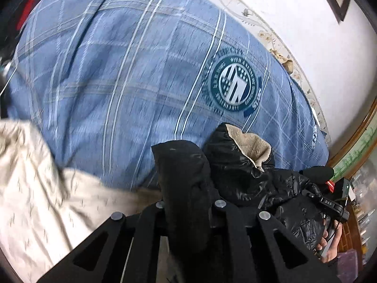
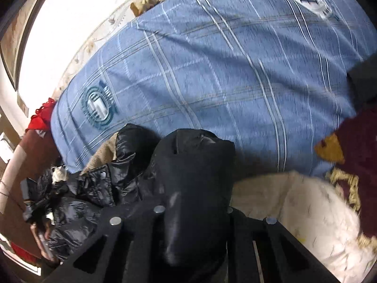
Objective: Fold large clothes
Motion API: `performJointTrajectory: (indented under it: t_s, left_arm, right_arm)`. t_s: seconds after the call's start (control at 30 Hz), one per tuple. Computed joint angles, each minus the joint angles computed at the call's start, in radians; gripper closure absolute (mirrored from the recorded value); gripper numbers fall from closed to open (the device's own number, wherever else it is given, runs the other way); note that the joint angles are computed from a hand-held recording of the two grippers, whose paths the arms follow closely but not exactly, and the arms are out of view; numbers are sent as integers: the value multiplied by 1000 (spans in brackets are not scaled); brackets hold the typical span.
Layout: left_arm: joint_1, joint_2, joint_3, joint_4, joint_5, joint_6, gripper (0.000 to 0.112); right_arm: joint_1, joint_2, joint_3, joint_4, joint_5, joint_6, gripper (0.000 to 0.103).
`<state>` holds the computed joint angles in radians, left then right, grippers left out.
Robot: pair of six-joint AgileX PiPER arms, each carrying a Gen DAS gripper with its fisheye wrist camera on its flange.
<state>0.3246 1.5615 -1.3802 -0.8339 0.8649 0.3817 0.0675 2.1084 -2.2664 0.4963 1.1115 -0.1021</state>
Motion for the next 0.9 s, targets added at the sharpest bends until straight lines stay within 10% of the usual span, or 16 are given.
performJointTrajectory:
  t_s: [0.3, 0.4, 0.57, 0.9]
  left_arm:
    - [-97, 227, 46, 212, -97, -12, 82]
    - [-37, 130, 175, 152, -116, 76, 50]
    - [42, -177, 406, 115, -135, 175, 33]
    - [158, -826, 653, 164, 266, 39, 30]
  right_arm:
    - [4, 288, -152, -63, 64, 52, 78]
    - [-60, 238, -13, 103, 68, -50, 75]
    - [-128, -46, 403, 265, -50, -251, 29]
    - [-246, -740, 1230, 492, -146, -636, 28]
